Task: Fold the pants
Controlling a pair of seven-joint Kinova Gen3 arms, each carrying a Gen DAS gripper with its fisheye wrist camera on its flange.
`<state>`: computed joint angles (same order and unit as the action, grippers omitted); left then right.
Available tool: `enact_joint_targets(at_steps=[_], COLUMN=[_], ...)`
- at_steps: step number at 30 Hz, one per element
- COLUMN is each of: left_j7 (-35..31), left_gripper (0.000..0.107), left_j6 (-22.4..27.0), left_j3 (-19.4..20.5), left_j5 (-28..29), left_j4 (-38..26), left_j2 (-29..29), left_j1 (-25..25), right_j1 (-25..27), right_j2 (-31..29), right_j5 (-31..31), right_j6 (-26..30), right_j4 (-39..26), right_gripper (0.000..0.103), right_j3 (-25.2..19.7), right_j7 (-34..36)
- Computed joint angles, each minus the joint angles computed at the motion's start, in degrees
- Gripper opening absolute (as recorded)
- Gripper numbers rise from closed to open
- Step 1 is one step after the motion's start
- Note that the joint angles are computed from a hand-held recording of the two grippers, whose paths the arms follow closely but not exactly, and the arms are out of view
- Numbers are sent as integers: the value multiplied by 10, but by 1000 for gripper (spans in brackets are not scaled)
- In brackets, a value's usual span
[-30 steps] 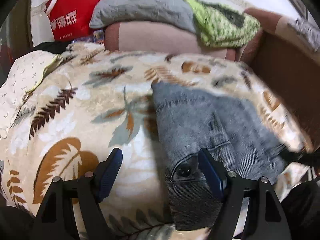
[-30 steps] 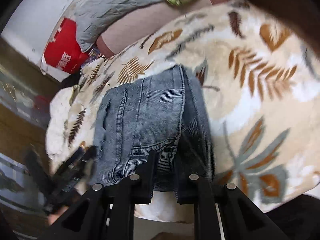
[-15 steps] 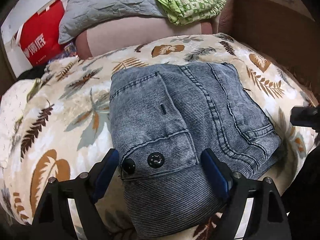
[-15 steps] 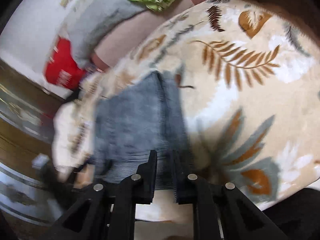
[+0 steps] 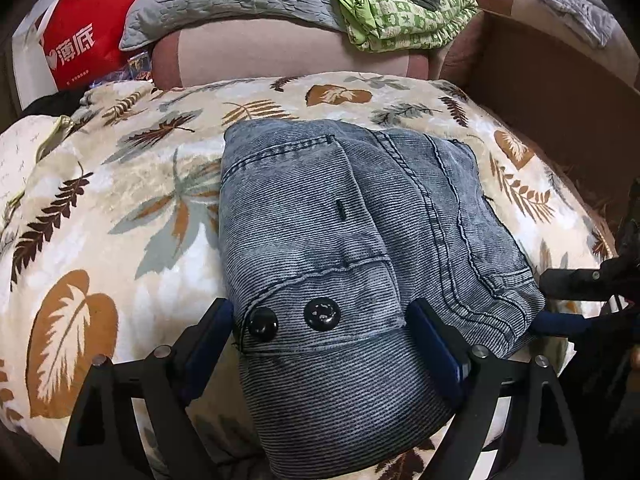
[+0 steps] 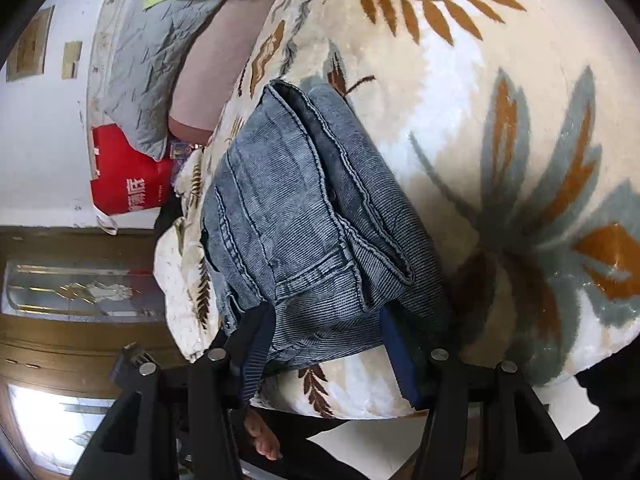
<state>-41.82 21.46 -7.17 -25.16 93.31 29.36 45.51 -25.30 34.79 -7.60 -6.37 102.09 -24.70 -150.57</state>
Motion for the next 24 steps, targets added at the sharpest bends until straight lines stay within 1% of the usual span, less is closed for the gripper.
enact_joint_targets(at_steps=[2,4,6,7,8,9,10,11,13,14,15,17,19,20,21,22,23,24], left_j7=[-3,-4,-6,-10,-11,-13,-14,-17,-32,-33,-25,16,62,76,81,76,62,39], left_gripper=[89,89,89,89,90,90,90,90,89,89,89,89,89,89,89,89,89,89], left_j6=[-4,-5,-5,-7,-9,-11,-14,-15,-16,-26,-45,-78,-87,-87,-82,-73,-56,-33], left_j3=[6,5,5,6,8,9,10,13,24,22,9,-40,-93,-109,-115,-109,-93,-67], left_j5=[4,6,7,9,9,11,14,18,36,46,47,23,-10,-17,-17,-12,-4,3], left_j4=[3,3,3,4,5,7,8,9,12,19,34,61,77,79,76,69,55,38], left_j2=[-2,-1,-2,-2,-2,-2,-3,-4,-9,-16,-27,-51,-74,-75,-73,-66,-52,-39], left_j1=[-7,-6,-7,-9,-11,-13,-16,-19,-32,-33,-26,10,49,62,66,62,53,35], right_j1=[-7,-20,-38,-49,-67,-90,-111,-131,-178,-202,-227,-278,-331,-357,-375,-382,-378,-367], right_j2=[1,1,6,12,13,11,6,0,-8,-11,-14,-19,-26,-26,-22,-15,-13,-2], right_j5=[13,47,76,85,84,78,82,86,80,86,101,137,170,183,186,179,164,146], right_j6=[18,36,47,48,41,39,47,64,95,114,132,160,184,205,217,221,215,209], right_j4=[-11,-22,-39,-51,-52,-56,-61,-68,-85,-94,-103,-111,-112,-116,-119,-117,-106,-104], right_gripper=[58,58,58,58,59,53,19,10,10,10,10,9,9,9,9,9,9,9], right_j3=[10,25,47,59,80,106,133,159,213,239,266,319,371,396,414,421,419,410], right_j7=[-23,-68,-115,-133,-151,-159,-158,-147,-130,-130,-139,-175,-203,-212,-212,-215,-208,-193])
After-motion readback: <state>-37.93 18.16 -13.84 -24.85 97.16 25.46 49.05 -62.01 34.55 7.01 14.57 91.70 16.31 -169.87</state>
